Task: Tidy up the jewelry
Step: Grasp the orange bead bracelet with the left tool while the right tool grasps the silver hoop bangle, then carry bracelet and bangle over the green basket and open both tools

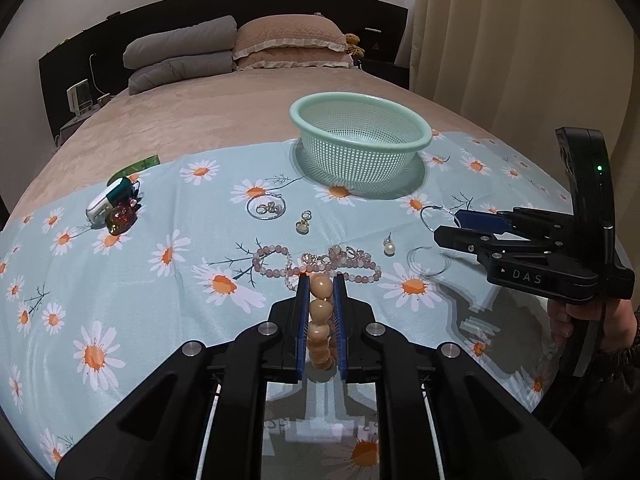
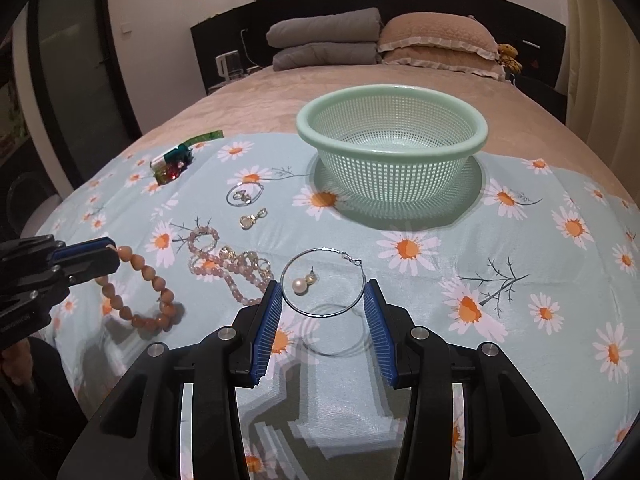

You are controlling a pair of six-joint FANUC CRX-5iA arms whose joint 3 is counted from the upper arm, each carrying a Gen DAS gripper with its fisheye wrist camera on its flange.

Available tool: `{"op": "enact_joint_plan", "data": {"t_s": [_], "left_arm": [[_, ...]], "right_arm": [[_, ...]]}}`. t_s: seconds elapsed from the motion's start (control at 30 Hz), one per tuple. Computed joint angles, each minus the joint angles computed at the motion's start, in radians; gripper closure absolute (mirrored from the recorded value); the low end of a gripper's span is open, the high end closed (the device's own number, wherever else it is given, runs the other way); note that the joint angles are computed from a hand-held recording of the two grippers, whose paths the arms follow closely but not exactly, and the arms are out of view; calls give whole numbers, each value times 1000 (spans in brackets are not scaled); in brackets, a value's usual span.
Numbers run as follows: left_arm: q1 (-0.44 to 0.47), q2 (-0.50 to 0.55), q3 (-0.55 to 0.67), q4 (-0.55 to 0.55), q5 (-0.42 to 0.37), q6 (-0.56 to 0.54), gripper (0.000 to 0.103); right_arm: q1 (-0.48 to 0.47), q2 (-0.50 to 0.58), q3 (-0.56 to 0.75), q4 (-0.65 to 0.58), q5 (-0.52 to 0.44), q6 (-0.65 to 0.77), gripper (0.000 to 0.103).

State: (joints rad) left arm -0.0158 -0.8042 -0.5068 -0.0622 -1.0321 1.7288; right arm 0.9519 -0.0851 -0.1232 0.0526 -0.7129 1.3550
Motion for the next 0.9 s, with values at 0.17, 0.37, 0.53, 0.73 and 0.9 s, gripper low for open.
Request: {"op": "enact_joint_plan", "data": {"t_s": [0.17, 0.37, 0.53, 0.73, 0.9], "left_arm": [[23, 47, 57, 4, -7, -41, 91], [91, 96, 106, 74, 19, -137, 91], [123, 170, 157, 130, 67, -206, 91], [114, 304, 246, 161, 122, -251, 91], [113, 419, 308, 220, 158, -314, 91]], "right_arm": [[-15, 2, 41, -39, -14, 48, 63], [-41, 39, 122, -50, -25, 93, 63], [-77, 99, 214, -65, -34, 130, 63], [-116, 193, 330, -82, -47, 172, 63], [-148, 268, 408, -95, -70, 196, 63]]}}
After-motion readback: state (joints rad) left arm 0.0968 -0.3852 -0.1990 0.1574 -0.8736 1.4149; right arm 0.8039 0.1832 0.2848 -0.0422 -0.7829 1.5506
